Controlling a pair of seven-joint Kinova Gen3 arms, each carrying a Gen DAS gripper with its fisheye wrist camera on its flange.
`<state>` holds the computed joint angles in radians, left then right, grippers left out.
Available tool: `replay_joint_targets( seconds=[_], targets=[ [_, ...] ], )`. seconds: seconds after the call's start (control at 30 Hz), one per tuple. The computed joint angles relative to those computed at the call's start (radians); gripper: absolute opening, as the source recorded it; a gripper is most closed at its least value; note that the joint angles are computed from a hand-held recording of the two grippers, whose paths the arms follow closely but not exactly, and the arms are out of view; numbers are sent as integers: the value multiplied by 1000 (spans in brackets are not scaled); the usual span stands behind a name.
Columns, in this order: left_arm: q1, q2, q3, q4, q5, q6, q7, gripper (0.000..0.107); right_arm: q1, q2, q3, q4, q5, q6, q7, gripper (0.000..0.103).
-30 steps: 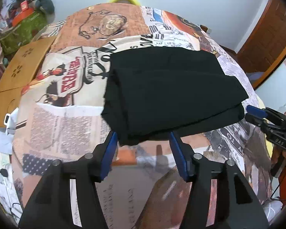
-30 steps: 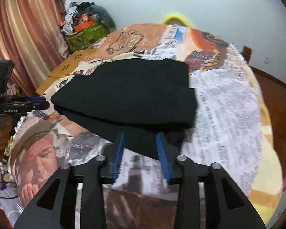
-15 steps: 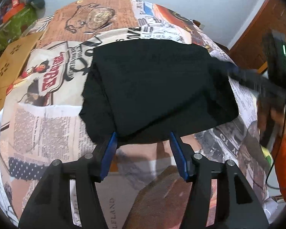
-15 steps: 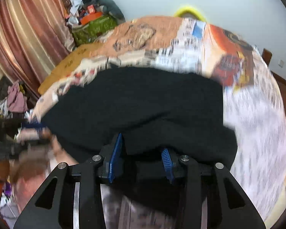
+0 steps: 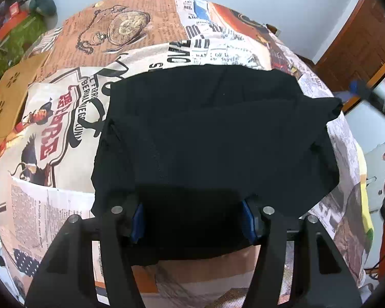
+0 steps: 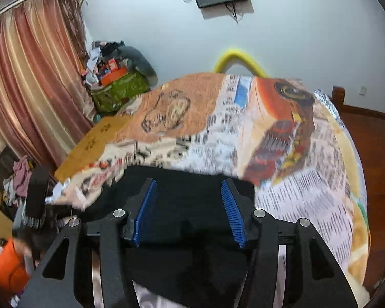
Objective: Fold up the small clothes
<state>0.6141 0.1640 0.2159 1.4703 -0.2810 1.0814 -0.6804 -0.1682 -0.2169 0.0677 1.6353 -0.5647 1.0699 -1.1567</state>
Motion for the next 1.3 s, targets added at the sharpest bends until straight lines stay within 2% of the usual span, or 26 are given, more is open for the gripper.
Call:
replay_joint_targets(
  seconds=[0.07,0.2,0.27,0.33,0.4,0.5,0.6,0.7,0.9,1.03,1.17,1.3],
  targets=[
    [13,-11,4,0,-16,23,13,60,1,-7,5,16,15,25,16,49],
    [28,-49,22,35,-23,36,50,67,11,-18,16,58,28,89,39,49],
    [50,-53,40,44,-62,59,84,73,15,-24,17,85,34,107,47,49],
    [83,-38,57,35,-116,101,119,89,18,-24,14,112,30,118,45,49],
    [97,-17,60,26,-122,121,121,91,20,-18,6,130,33,128,39,49],
    [138,46,46,-32,-180,206,136,91,18,-9,-16,151,51,120,34,49],
    [137,64,12,-62,-187,215,148,91,16,0,-20,137,58,130,34,49],
    [119,84,-15,-99,-197,219,97,91,18,9,-16,128,52,141,46,49],
    [75,189,-80,-306,-244,314,-93,91,33,15,-7,128,32,161,73,49],
    [65,198,-148,-408,-287,351,-63,91,33,9,-20,130,44,161,65,49],
    [10,118,-155,-366,-244,288,-3,91,30,10,-30,121,60,162,46,49],
    [10,69,-113,-284,-267,273,-19,91,27,11,-34,100,62,155,21,49]
  ],
)
